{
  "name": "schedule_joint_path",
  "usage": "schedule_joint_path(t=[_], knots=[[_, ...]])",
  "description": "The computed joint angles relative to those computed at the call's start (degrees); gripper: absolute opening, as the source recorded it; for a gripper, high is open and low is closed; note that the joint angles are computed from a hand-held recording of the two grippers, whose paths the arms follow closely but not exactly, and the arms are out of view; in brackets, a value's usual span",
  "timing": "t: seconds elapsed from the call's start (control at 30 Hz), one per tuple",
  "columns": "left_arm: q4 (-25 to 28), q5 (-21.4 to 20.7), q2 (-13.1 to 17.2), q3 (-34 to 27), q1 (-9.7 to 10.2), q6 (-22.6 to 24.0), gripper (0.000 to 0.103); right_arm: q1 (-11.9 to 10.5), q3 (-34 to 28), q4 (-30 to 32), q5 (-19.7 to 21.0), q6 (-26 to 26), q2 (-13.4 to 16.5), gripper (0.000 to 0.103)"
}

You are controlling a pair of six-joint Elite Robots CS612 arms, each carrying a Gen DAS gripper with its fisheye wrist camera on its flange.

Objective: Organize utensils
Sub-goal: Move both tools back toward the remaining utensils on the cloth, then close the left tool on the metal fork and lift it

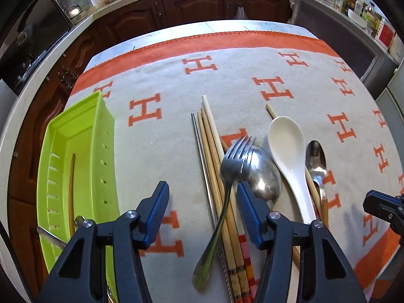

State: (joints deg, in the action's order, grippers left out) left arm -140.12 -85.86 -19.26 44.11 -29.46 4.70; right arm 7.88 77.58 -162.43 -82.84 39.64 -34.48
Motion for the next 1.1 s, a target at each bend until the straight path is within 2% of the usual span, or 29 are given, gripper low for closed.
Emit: schedule_joint_path(t=[0.07,0.2,0.27,0.33,0.4,0.53,0.8,1.0,1.1], knots=[[0.69,0.10,0.71,-1.24,-0.10,0.20,0.047,-0.16,-0.05,-0.01,0.37,0.10,0.22,0.011],[2.47,-1.79,2.03,-3.60,0.01,-0.08,0.023,-0.40,-0.35,-0.22,0.99,0.30,0.78,0.011],[1.32,-2.28,2.17,-3.56,0.06,-0.61,0.022,-0.46,-0.51,-0.15,1.16,0.30,0.96,0.011],[-0.44,-3.61,1.99,-3.01,0.26,-0.96,0.005,-0.49,-0.80,-0.01,1.36,0.21,1.23,0.011],[-0.66,-5.73,1.91,-3.06,0.62,-1.96,0.004,-0.52,-0.92,0.12,1.59,0.02,1.36,0.011],[-0.07,-6.20,1.85,-3.12,0.78,-2.44,0.001,-0.47,-2.04,0.79,1.78,-0.28,2.08,0.011],[1.27,-9.23,1.28,-3.15,1.99,-6.97,0.000,-0.39,-3.90,1.79,2.88,-0.68,3.26,0.011],[0.39,-11.76,-1.32,0.28,3.01,-8.92,0.000,-0.68,-5.87,1.04,5.61,0.90,4.92,0.011],[-1.13,-12.28,-3.38,2.96,3.60,-9.59,0.000,-0.61,-7.04,0.17,7.18,1.34,5.81,0.018]])
